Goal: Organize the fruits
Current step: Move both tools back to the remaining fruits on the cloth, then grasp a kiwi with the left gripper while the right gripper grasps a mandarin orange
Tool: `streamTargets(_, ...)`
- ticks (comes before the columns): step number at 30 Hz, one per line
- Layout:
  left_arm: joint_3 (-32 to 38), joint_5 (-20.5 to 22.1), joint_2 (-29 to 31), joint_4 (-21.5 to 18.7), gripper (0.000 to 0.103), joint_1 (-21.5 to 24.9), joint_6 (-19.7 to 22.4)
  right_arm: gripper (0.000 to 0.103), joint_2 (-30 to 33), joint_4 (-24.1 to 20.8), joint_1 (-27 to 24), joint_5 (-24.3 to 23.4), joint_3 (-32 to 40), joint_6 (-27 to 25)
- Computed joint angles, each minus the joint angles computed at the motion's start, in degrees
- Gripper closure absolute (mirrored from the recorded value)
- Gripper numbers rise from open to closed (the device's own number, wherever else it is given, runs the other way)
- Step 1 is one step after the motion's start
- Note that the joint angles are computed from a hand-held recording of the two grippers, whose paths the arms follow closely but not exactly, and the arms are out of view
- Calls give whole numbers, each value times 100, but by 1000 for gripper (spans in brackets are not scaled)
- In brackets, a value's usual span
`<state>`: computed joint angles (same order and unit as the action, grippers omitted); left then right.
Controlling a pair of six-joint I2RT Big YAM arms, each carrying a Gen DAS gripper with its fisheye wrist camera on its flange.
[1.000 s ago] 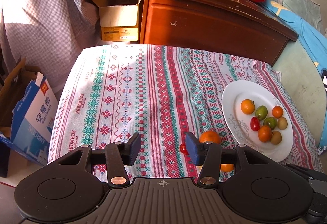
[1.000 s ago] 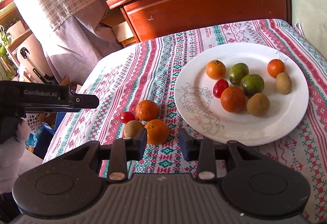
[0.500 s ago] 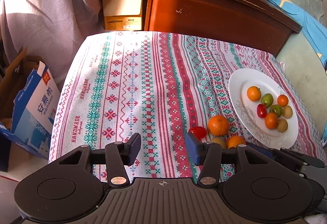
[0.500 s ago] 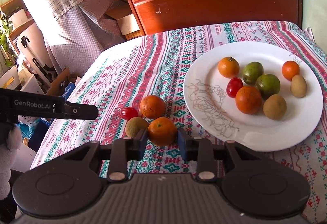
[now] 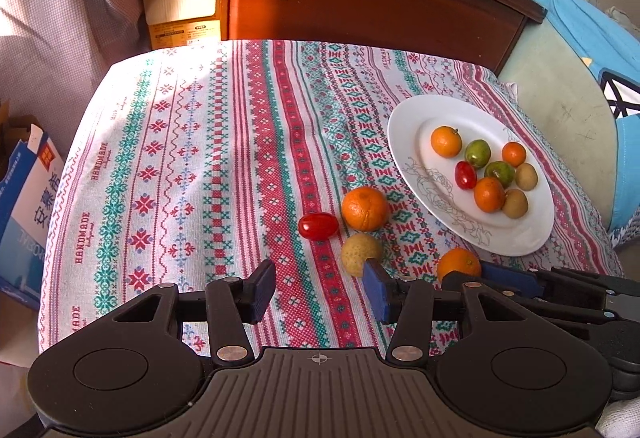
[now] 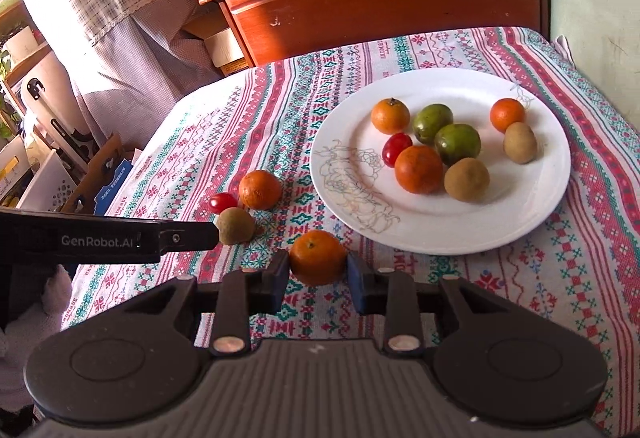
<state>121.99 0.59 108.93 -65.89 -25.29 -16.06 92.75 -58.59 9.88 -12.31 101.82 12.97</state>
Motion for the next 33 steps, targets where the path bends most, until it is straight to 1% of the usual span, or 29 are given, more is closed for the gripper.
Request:
streamTargets(5,-10,58,64,131,60,-85,-17,72,-48,6,-62,37,-37,69)
streamTargets(8,0,16,114,187,61,-134,-96,72,-62,30,-88,25,-68,161)
streamTargets(11,20,-56,167,237,61,-178,-96,72,-44,23,-98,2,-62,225)
streamTargets(15,-5,-282,193,336,62,-254,-28,72,-42,12,-112,8,-83,318)
streamTargets(18,-3,-324,209,389,64,-278,-25,71,-46,18,-128,-20,-89,368)
streamTargets(21,-30,-317,202,455,72,-293,17,70,-41,15,-130,-30,-88,383)
streamTargets(26,-75,-342,189,517,76,-304,66,69,-32,32,-148,-83,-89,473)
streamTargets(29,-119,-347,165,552,79,-302,80,70,-33,37,-144,-73,-94,415)
streamTargets(33,-221,-355,99,605,79,-307,56,71,-51,73,-132,-55,-125,371)
